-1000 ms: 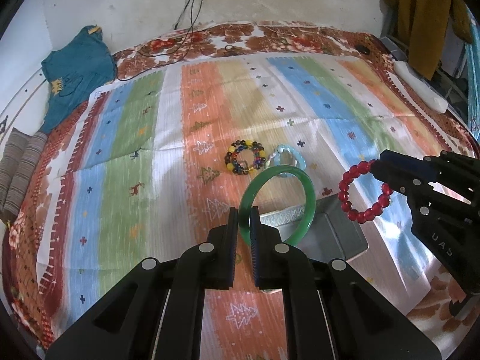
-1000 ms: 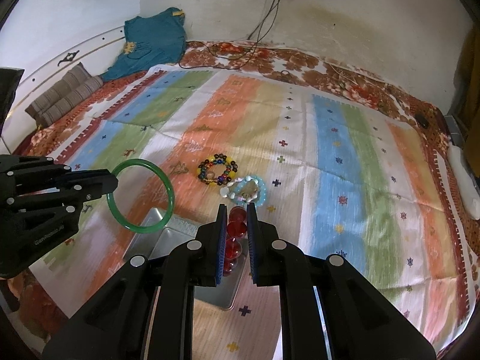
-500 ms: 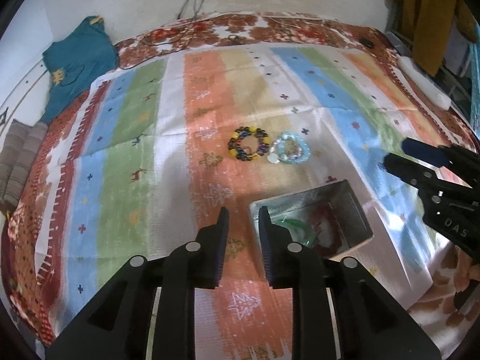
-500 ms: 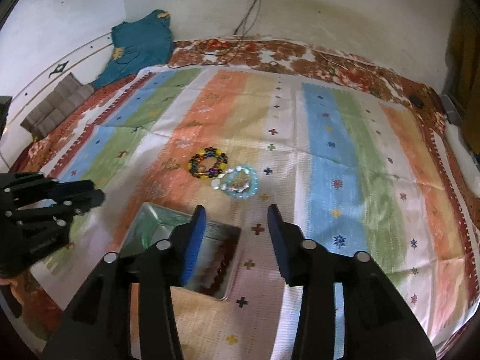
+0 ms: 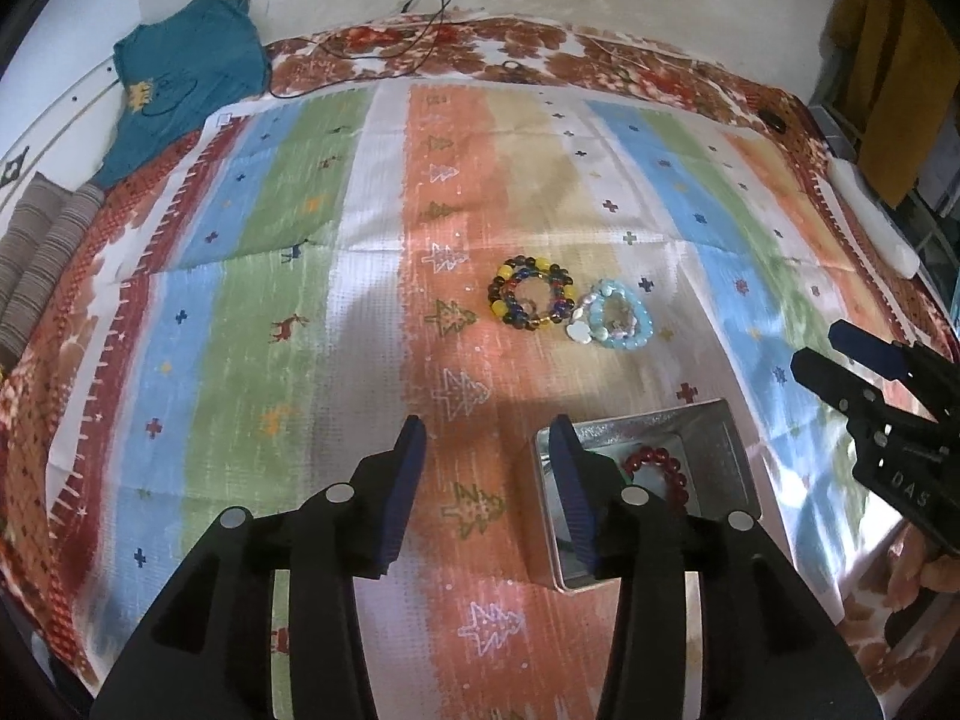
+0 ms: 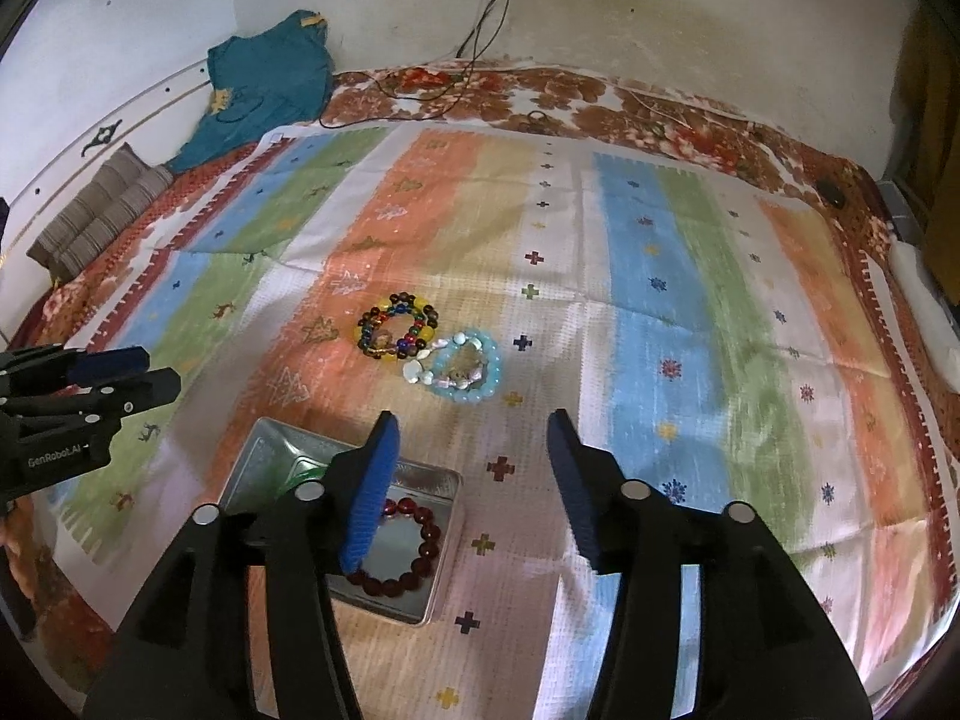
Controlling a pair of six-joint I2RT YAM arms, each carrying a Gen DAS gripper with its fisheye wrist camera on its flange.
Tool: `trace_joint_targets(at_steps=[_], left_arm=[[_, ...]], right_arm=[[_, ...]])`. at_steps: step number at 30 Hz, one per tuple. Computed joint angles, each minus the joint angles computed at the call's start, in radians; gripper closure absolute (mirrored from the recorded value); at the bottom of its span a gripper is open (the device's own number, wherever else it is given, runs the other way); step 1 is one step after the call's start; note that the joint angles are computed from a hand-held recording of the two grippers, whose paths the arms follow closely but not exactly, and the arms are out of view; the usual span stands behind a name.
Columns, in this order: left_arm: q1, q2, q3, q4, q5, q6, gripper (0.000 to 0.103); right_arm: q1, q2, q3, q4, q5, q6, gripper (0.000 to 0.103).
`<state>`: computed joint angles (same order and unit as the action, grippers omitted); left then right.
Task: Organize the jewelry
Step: 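Withdraw both tools from the tin and move them to the remaining bracelets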
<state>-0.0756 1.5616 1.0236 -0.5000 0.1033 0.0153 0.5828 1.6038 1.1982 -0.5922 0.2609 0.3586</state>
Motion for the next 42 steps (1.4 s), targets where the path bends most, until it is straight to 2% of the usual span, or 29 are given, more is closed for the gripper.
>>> trace_joint_targets(at_steps=[4, 21, 24, 32, 42], left_arm=[[-0.009, 0.03, 0.022, 0.013, -0.014, -0.014, 0.048], [0.017, 0.196, 0.135, 0.014, -0.032, -0.008, 0.045], [0.005, 0.219, 0.156, 0.018, -0.033, -0.015, 0.044], [-0.028, 0.314, 0.244, 0.005, -0.052, -0.016, 0.043], [-0.039, 0.441, 0.354, -0.023, -0.058, -0.023, 0.041]], right_arm=[[-0.007, 0.039, 0.026, 0.004, -0.009, -0.021, 0.041], [-0.064, 0.17, 0.103, 0.047, -0.024, -0.083, 0.039], [-0.069, 0.194, 0.118, 0.055, -0.019, -0.093, 0.033], [-0.095, 0.256, 0.159, 0.056, -0.033, -0.115, 0.033], [-0.13, 0.327, 0.225, 0.056, -0.096, -0.115, 0.033]])
